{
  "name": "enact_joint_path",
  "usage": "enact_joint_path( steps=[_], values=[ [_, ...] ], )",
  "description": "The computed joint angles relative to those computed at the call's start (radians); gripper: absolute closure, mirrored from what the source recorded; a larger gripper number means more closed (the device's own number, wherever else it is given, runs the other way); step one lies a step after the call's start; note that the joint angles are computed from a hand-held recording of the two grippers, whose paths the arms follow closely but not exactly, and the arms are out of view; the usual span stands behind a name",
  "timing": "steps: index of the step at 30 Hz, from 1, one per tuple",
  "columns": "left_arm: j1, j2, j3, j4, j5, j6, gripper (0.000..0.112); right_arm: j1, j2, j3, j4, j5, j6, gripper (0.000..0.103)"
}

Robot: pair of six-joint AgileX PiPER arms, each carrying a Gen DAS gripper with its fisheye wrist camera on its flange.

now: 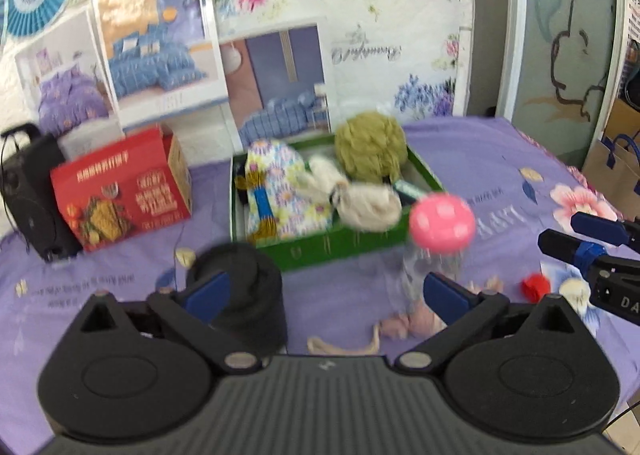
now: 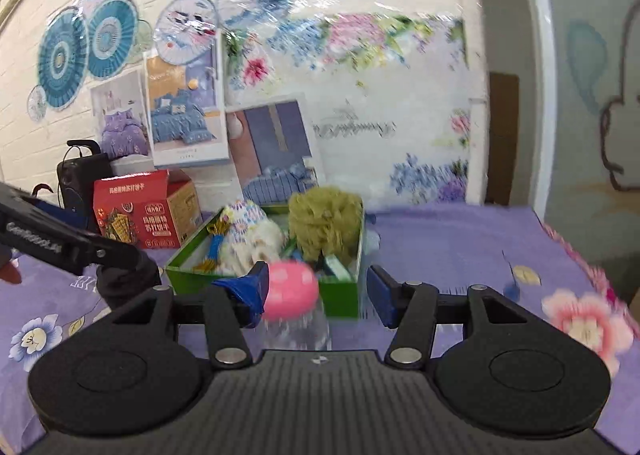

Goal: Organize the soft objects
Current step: 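Bring both tools to the pink lace candy-shaped pouch, then grasp the pink pouch ends, left tool at one end while right tool grips the other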

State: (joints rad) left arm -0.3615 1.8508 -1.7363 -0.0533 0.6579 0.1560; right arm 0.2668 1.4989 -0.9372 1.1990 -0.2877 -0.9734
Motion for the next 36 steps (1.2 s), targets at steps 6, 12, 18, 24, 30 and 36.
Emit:
enact_joint_path(
  steps=[6,12,18,24,30,36],
  values=[
    [0.005,-0.06,0.277,0.002,-0.046,-0.009,0.01,0.062,0.04,0.146,-0.173,0.001,0.282,0.064],
    [-0.006,-0.025,0.304,-0.002,-0.129,0.192,0.01,0.011,0.065,0.097,-0.401,0.219,0.142,0.064],
    [-0.006,0.094,0.141,-0.279,-0.078,0.668,0.01,-0.164,0.094,-0.079,-0.403,0.522,-0.2,0.063],
    [-0.032,0.259,-0.093,-0.256,0.044,0.739,0.01,-0.253,0.225,-0.276,-0.425,0.698,-0.246,0.063],
    [-0.052,0.398,-0.326,-0.238,0.159,0.74,0.01,-0.286,0.355,-0.469,-0.508,0.863,-0.226,0.063],
    [-0.051,0.492,-0.47,-0.259,0.242,0.764,0.01,-0.304,0.46,-0.627,-0.575,1.012,-0.139,0.062]
  ],
)
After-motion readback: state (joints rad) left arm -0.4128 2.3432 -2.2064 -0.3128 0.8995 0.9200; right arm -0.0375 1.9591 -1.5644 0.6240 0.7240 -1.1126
